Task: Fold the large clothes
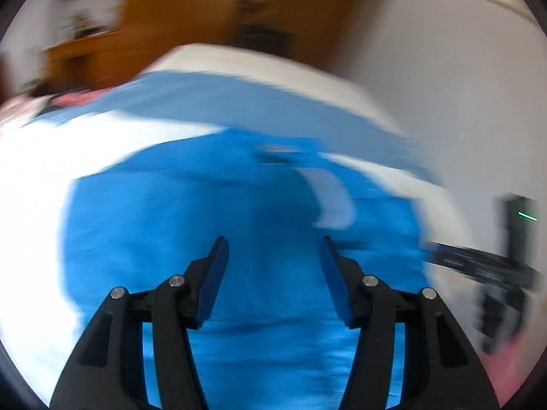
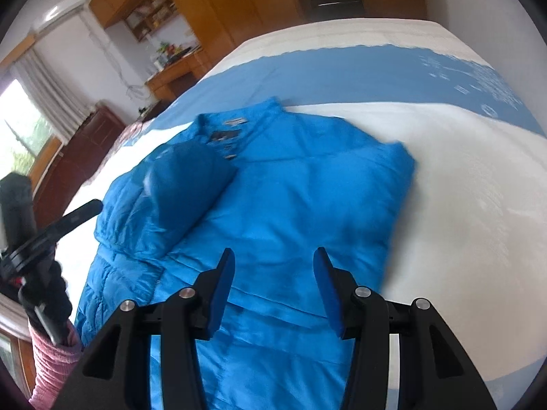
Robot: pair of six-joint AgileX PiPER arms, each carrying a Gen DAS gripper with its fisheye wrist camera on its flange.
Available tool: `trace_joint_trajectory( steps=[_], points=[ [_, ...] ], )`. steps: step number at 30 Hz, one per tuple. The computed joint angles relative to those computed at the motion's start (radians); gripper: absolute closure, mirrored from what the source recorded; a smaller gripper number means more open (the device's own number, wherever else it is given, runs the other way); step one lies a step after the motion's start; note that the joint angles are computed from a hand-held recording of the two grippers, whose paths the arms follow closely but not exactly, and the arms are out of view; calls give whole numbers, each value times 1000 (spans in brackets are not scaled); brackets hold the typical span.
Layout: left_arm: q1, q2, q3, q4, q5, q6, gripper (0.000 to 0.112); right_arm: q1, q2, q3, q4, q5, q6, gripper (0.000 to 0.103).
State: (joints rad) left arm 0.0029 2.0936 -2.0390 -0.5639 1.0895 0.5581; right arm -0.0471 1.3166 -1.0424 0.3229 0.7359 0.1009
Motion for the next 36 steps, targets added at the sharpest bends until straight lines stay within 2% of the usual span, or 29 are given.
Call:
trace_joint_trajectory(
  steps=[2,3,4,8,11,12,13,14,15,18,21,23,26,29,30,32,36],
  points=[
    [-9,15,-3,165,-105,-127,59,39,54,-75,1,24,17,46],
    [-11,36,-29,216,-112,-168,59,60,89,-119,7,32,25,41],
    [-12,70,-74,255,-91,-198,59,78,111,-148,3,37,35,41],
    [-8,144,-133,261,-56,-215,59,158,259,-316,-12,79,75,40],
    [-19,154,-120,270,-82,-213,59,225,362,-437,-144,118,184,40],
    [-15,160,-135,267,-73,-211,59,243,392,-472,-191,133,214,50],
    [-12,157,-125,257,-80,-200,59,245,407,-487,-199,141,211,69],
    [-6,155,-130,245,-69,-195,59,241,420,-499,-190,148,208,73],
    [-3,173,-176,236,-46,-205,59,241,413,-488,-203,138,228,82],
    [25,151,-173,156,-11,-163,61,220,345,-405,-199,82,228,88],
    [23,137,-153,132,-16,-134,61,114,236,-263,2,46,91,88],
    [21,155,-170,128,-1,-134,61,56,193,-195,65,66,43,84],
    [13,165,-167,154,-22,-147,61,2,91,-68,35,56,44,79],
    [19,167,-176,137,-11,-145,61,-112,-4,16,149,60,-76,46],
    [24,163,-173,126,-8,-139,61,-149,-21,26,185,65,-115,41],
    [25,163,-175,114,0,-136,61,-193,-11,13,219,87,-143,40],
    [25,145,-137,103,-24,-112,61,-219,104,-52,211,109,-112,39]
  ],
)
